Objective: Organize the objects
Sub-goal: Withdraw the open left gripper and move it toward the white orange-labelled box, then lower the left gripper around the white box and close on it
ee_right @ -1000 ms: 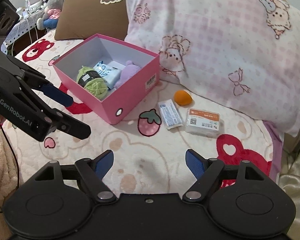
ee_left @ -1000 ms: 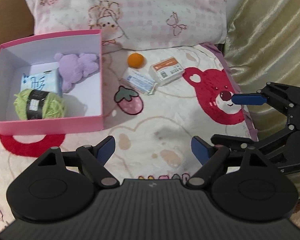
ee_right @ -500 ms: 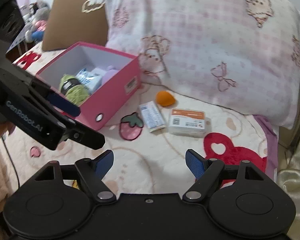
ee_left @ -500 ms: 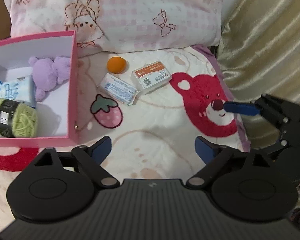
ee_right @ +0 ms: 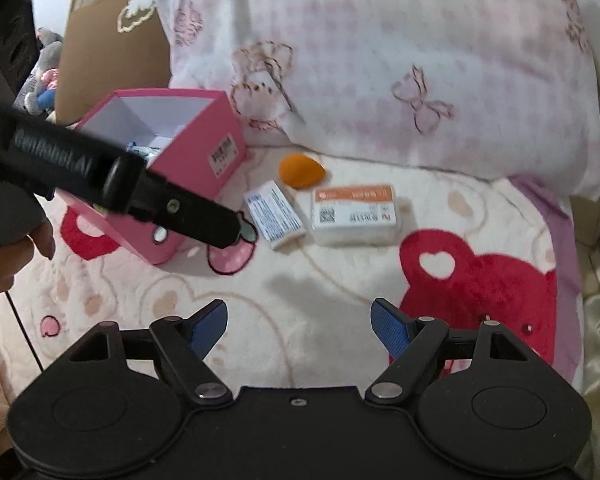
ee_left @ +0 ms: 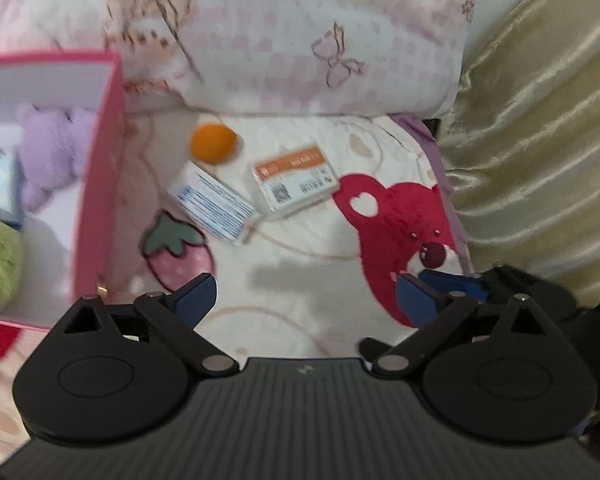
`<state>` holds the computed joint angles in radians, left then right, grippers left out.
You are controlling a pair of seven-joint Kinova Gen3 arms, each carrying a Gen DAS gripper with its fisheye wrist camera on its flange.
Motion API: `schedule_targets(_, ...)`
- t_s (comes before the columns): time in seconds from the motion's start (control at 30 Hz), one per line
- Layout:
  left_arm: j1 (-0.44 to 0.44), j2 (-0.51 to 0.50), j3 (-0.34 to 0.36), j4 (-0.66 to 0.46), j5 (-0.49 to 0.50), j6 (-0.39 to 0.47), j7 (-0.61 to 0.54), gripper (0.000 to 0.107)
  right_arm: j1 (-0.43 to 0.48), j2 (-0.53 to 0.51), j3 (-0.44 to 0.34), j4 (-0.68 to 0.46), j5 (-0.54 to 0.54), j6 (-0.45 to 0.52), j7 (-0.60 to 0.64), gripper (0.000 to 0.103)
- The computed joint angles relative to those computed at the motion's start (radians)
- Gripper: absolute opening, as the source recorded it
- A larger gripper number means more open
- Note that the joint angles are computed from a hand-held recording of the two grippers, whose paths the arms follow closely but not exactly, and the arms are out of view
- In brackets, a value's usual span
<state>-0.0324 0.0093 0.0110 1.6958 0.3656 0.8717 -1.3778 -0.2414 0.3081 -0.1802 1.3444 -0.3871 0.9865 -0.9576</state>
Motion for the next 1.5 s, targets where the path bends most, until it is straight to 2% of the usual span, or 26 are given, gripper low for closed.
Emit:
schedule_targets(0.07,0.004,0.019,0.005,-0.003,0.011,-0.02,-0.016,0.097,-0.006,-0.015,0.011,0.054,-0.023,-0.077,0.062,0.083)
schedule_targets(0.13,0.015,0.036,0.014,-0.013,-0.02,-0.037,0.001,0.096,-0.072,-0.034,0.084,0.105,-0.045,-0.158,0.113,0.083)
schedule_targets(0.17,0.021,0.046,0.019,-0.018,-0.037,-0.048,0.01,0.095,-0.114,-0.039,0.121,0.126,-0.033,-0.199,0.127,0.083)
schedule_targets(0.23,0.021,0.061,0.042,-0.018,-0.076,-0.089,0.032,0.094,-0.15,-0.037,0.138,0.157,0.007,-0.28,0.144,0.083)
schedule_targets(0.27,0.041,0.064,0.043,-0.01,-0.117,-0.127,0.046,0.094,-0.14,-0.033,0.119,0.174,0.01,-0.321,0.145,0.083)
schedule_targets(0.33,0.11,0.071,0.008,0.01,-0.198,-0.201,0.086,0.094,-0.066,-0.009,0.037,0.187,-0.018,-0.375,0.14,0.083)
schedule_targets(0.4,0.12,0.087,0.02,0.015,-0.264,-0.233,0.134,0.094,0.011,0.013,-0.045,0.194,-0.04,-0.409,0.136,0.083)
schedule_targets(0.47,0.104,0.107,0.046,0.021,-0.302,-0.266,0.153,0.093,0.081,0.036,-0.129,0.179,-0.015,-0.41,0.119,0.083)
schedule_targets(0.53,0.157,0.125,0.006,0.029,-0.38,-0.302,0.214,0.092,0.124,0.063,-0.193,0.15,0.033,-0.388,0.104,0.083)
schedule_targets(0.6,0.167,0.141,-0.004,0.03,-0.411,-0.321,0.223,0.09,0.113,0.083,-0.184,0.121,0.046,-0.352,0.114,0.083)
schedule_targets(0.63,0.145,0.148,0.015,0.03,-0.402,-0.323,0.209,0.087,0.114,0.093,-0.187,0.112,0.047,-0.347,0.121,0.083)
schedule_targets(0.67,0.103,0.159,0.05,0.024,-0.377,-0.316,0.178,0.085,0.124,0.108,-0.209,0.105,0.062,-0.353,0.118,0.083)
schedule_targets(0.73,0.06,0.187,0.064,0.002,-0.309,-0.287,0.127,0.079,0.11,0.128,-0.201,0.096,0.059,-0.364,0.136,0.083)
schedule_targets(0.83,0.055,0.207,0.04,0.005,-0.249,-0.306,0.103,0.075,0.021,0.142,-0.094,0.098,-0.009,-0.401,0.185,0.083)
schedule_targets(0.9,0.068,0.22,0.023,0.002,-0.259,-0.315,0.143,0.07,-0.016,0.161,-0.052,0.082,-0.001,-0.404,0.152,0.083)
schedule_targets(0.97,0.103,0.231,-0.004,-0.003,-0.303,-0.335,0.216,0.069,-0.001,0.179,-0.076,0.064,0.033,-0.402,0.12,0.083)
schedule_targets(1.1,0.104,0.256,0.0,-0.024,-0.322,-0.33,0.249,0.069,0.061,0.214,-0.181,0.023,0.152,-0.378,0.068,0.083)
schedule_targets(1.17,0.117,0.263,-0.01,-0.022,-0.344,-0.34,0.281,0.069,0.064,0.227,-0.19,0.006,0.163,-0.359,0.073,0.083)
schedule_targets(1.23,0.134,0.265,-0.024,-0.01,-0.364,-0.364,0.298,0.06,0.048,0.238,-0.175,-0.011,0.162,-0.344,0.088,0.083)
schedule_targets(1.33,0.067,0.271,0.042,-0.009,-0.294,-0.374,0.242,0.048,0.063,0.254,-0.212,-0.019,0.193,-0.357,0.09,0.083)
schedule_targets(1.37,0.052,0.276,0.054,-0.014,-0.27,-0.362,0.234,0.048,0.057,0.255,-0.205,-0.015,0.189,-0.372,0.094,0.083)
schedule_targets(1.43,0.078,0.279,0.029,-0.021,-0.272,-0.361,0.237,0.048,0.061,0.26,-0.214,-0.009,0.193,-0.397,0.098,0.085)
schedule_targets(1.5,0.084,0.283,0.024,-0.027,-0.269,-0.357,0.253,0.048,0.049,0.268,-0.192,-0.018,0.169,-0.388,0.12,0.086)
